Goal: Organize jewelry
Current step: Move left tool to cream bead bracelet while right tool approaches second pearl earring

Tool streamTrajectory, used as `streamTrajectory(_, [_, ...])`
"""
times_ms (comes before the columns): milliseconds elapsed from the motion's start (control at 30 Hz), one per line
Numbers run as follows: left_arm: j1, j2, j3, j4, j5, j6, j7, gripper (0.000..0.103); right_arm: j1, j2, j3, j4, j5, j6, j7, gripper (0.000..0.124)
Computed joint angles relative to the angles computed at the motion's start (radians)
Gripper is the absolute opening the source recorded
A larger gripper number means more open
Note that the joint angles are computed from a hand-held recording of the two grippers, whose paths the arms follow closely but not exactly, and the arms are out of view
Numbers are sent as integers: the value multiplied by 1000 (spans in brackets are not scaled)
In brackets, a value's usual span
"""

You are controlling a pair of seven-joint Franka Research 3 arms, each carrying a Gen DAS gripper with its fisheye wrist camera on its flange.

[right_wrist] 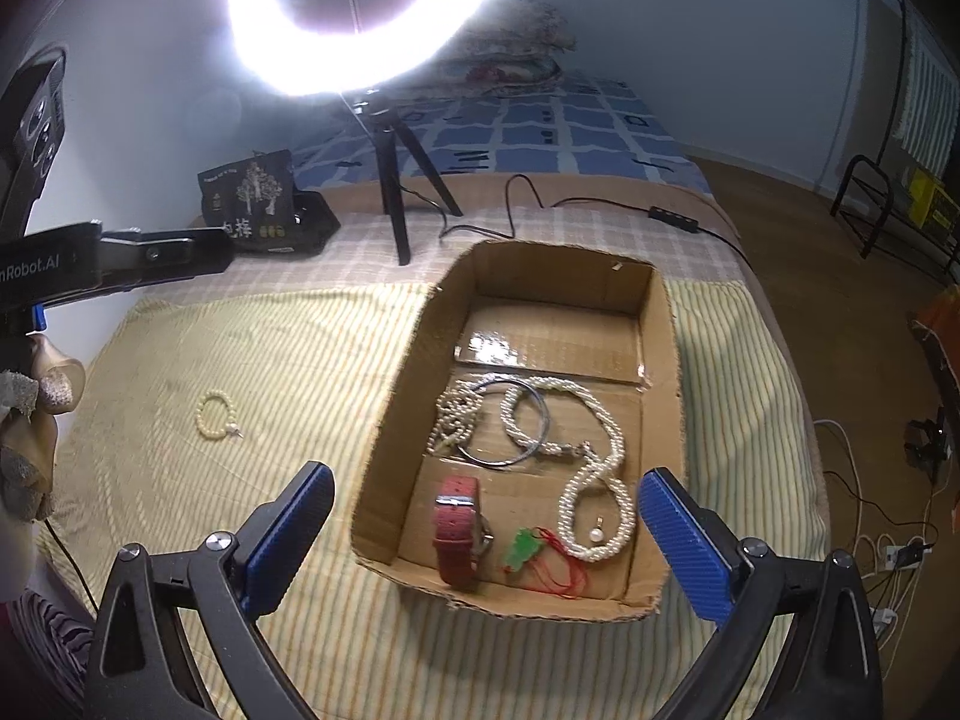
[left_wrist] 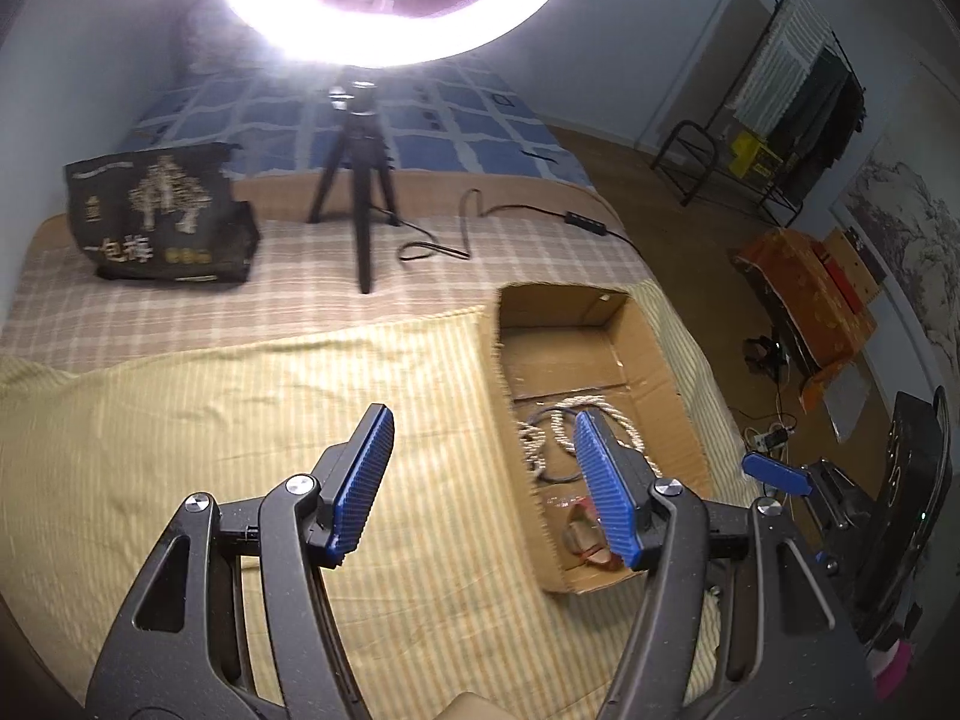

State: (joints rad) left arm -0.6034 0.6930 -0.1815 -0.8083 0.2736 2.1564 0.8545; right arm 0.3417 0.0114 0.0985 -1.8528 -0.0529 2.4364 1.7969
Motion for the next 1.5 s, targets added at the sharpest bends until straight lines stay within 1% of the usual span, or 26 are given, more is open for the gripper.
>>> streamTrajectory(100, [42, -135, 1, -220, 9, 86, -37, 64, 7, 12, 4, 15, 6, 4, 1, 103])
streamTrajectory(267, [111, -287, -18, -460, 27, 168, -87, 64, 20, 33, 9, 40, 37, 18, -10, 103])
streamTrajectory(467, [183, -421, -39, -675, 35, 236, -137, 64, 43, 64, 13, 71, 43, 31, -12, 103])
streamTrajectory(667, [238, -498, -54, -819, 10, 277, -159, 64, 70, 91, 18, 89, 49, 65, -23, 102])
streamTrajectory(800, [261, -520, -60, -869, -4, 287, -155, 64, 83, 105, 25, 88, 84, 108, -65, 98])
streamTrajectory(933, [279, -529, -61, -898, -22, 294, -148, 64, 97, 138, 30, 120, 106, 95, -102, 92])
streamTrajectory(1000, [287, -529, -62, -909, -37, 293, -134, 60, 104, 153, 32, 136, 118, 82, -127, 85])
streamTrajectory(1033, [293, -528, -64, -915, -52, 292, -122, 56, 107, 163, 34, 147, 126, 72, -142, 84])
streamTrajectory(1067, [298, -525, -66, -918, -71, 292, -108, 54, 109, 171, 36, 155, 137, 65, -158, 82])
streamTrajectory(1200, [311, -502, -70, -920, -121, 283, -71, 52, 121, 198, 38, 182, 155, 38, -207, 75])
streamTrajectory(1233, [313, -498, -71, -921, -131, 281, -60, 48, 124, 206, 38, 190, 158, 32, -217, 74])
streamTrajectory(1367, [319, -465, -74, -907, -168, 263, -27, 47, 141, 238, 34, 212, 151, 10, -233, 73])
streamTrajectory(1400, [320, -457, -73, -904, -171, 257, -24, 46, 144, 243, 32, 216, 148, 5, -235, 73])
streamTrajectory(1433, [321, -447, -74, -900, -178, 250, -16, 42, 149, 252, 31, 222, 141, -1, -236, 73])
streamTrajectory(1500, [322, -427, -74, -888, -187, 236, -5, 41, 155, 268, 28, 231, 134, -4, -240, 72])
